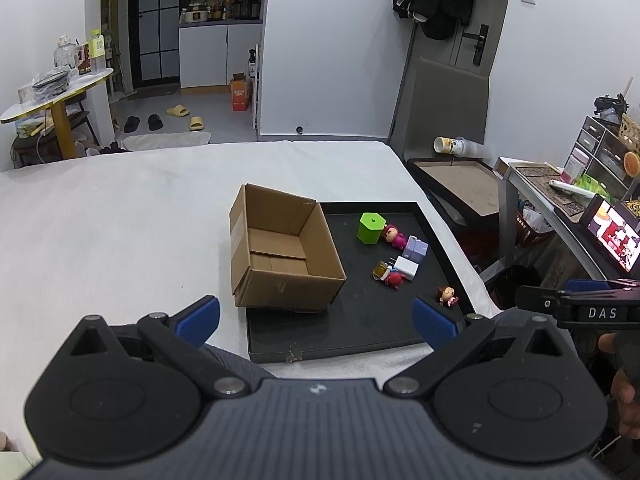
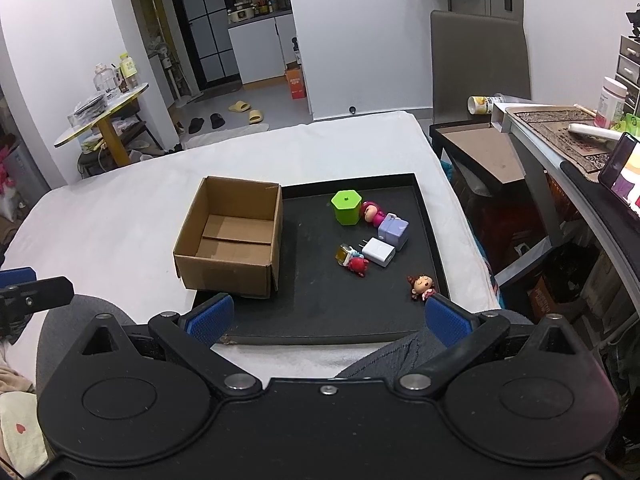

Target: Organize rigid objects

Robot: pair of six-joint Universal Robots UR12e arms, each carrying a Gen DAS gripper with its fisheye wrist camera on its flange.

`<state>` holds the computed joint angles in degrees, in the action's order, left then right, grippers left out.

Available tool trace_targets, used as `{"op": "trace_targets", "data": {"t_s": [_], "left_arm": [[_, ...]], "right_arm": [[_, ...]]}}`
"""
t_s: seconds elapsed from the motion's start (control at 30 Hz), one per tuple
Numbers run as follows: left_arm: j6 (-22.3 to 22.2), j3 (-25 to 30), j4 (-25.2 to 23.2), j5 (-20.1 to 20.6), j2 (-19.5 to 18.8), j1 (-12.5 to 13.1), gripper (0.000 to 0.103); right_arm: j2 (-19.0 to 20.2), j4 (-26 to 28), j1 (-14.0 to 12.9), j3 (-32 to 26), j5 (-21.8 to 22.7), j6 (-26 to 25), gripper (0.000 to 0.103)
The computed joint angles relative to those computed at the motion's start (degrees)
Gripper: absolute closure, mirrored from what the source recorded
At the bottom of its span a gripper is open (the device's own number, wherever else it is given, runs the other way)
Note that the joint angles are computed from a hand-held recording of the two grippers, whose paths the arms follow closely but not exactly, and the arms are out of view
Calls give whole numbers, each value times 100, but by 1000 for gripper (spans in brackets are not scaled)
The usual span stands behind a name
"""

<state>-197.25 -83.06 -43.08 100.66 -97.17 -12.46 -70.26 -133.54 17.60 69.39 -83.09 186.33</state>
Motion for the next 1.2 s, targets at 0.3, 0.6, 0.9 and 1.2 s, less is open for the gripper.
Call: {"op": "trace_targets", "data": {"t_s": [0.3, 0.6, 0.9, 1.2], "left_arm": [[26, -17, 34, -8, 12, -1, 1], [63, 18, 28, -17, -6, -9, 1], [42, 2, -13, -42, 2, -4, 1], [37, 15, -29, -97, -29, 12, 1]], "right_arm": [[-11, -10, -5, -21, 63, -36, 0], [-22, -10, -12, -11, 154, -11, 0], [-15, 9, -10, -9, 191, -13, 0], [3, -10, -18, -9, 129, 40, 0]]}}
